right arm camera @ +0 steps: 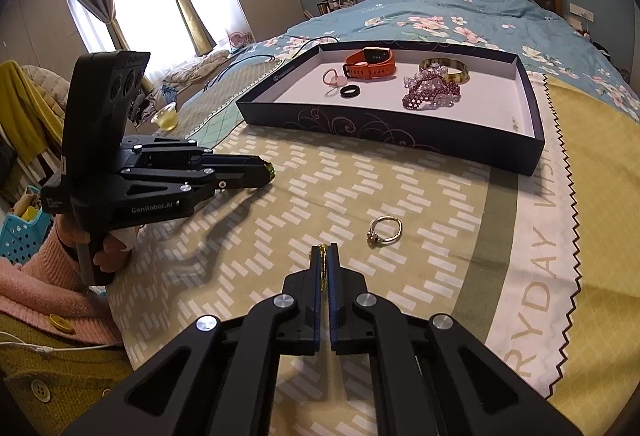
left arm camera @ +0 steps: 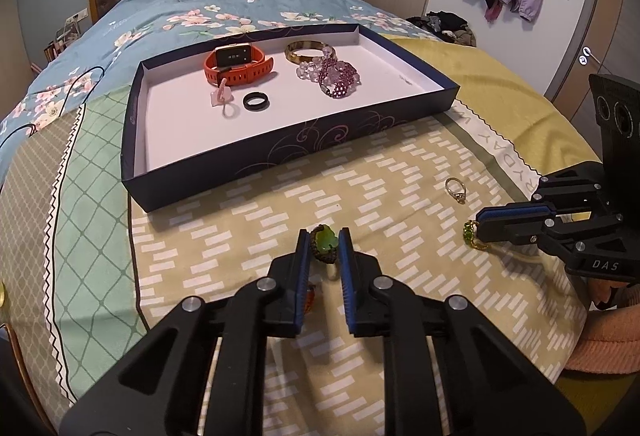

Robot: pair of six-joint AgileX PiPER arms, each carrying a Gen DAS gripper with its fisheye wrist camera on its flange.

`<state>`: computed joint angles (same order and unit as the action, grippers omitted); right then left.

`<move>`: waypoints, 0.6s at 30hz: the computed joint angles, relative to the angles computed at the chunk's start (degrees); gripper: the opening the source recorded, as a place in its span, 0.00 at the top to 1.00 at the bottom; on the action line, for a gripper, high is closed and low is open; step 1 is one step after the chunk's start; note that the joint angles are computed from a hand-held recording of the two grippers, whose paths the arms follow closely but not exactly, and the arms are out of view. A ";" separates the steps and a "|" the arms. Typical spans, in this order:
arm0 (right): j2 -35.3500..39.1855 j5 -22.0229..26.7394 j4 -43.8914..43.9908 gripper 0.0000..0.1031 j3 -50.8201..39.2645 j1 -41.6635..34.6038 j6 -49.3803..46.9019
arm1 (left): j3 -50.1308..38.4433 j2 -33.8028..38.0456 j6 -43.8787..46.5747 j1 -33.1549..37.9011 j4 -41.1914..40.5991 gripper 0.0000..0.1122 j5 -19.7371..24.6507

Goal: Organize jewelry
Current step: 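Grasp the green ring with the left tool while the right tool grasps the thin gold chain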

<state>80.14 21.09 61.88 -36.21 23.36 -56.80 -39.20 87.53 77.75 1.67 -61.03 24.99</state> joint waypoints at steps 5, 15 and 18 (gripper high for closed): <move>-0.11 0.72 3.32 0.98 0.01 -1.35 -2.79 | 0.69 -0.85 2.10 0.12 -2.39 0.87 -0.59; -0.44 1.99 7.27 0.98 -0.65 -3.18 -6.19 | 1.71 -3.98 3.22 0.69 -3.71 0.87 0.54; 0.37 4.23 6.01 0.96 -1.26 -3.98 -5.50 | 1.86 -4.77 3.12 1.08 -3.55 0.87 1.19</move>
